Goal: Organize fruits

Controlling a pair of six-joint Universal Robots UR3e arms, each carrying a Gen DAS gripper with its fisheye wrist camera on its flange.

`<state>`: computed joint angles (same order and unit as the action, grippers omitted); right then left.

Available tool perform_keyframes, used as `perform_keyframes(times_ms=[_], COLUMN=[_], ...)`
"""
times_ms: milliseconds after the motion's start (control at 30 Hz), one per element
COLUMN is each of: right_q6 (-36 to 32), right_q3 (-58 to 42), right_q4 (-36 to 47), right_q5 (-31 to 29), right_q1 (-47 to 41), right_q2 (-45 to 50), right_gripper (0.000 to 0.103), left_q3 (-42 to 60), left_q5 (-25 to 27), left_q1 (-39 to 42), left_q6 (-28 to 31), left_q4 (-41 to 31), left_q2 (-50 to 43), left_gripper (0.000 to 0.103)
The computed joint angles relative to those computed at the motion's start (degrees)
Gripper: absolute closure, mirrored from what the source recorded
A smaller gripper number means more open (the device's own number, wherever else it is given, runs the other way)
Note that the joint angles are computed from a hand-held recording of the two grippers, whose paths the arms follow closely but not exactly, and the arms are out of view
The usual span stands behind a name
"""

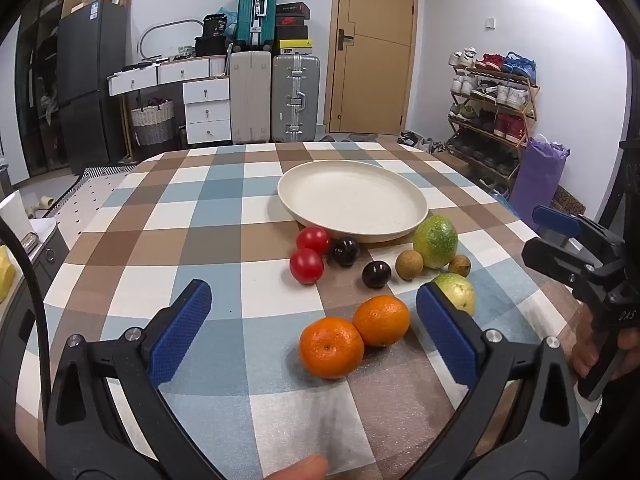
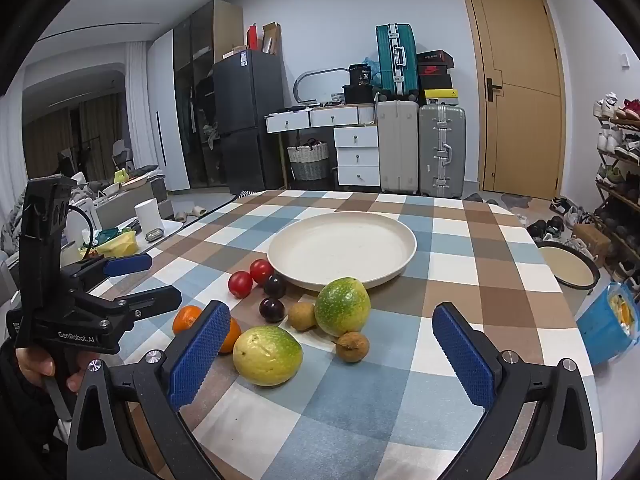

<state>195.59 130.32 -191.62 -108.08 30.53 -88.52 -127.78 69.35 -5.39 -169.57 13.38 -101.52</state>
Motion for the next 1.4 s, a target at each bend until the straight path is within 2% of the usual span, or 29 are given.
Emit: perform_keyframes(times_ms=[1400], right_q6=[0.3], right_q3=[0.0], right_q4=[0.8], right_q5=[0.6], right_q1=[-0.3], right_q2=[-0.4], right_gripper=[0.000], left_q3=[-0.6], left_q5=[-0.3], left_q1=[0.3], left_q6=[-0.5], left_q4=[1.4], left_q2=[-0.1], left_gripper=[0.001])
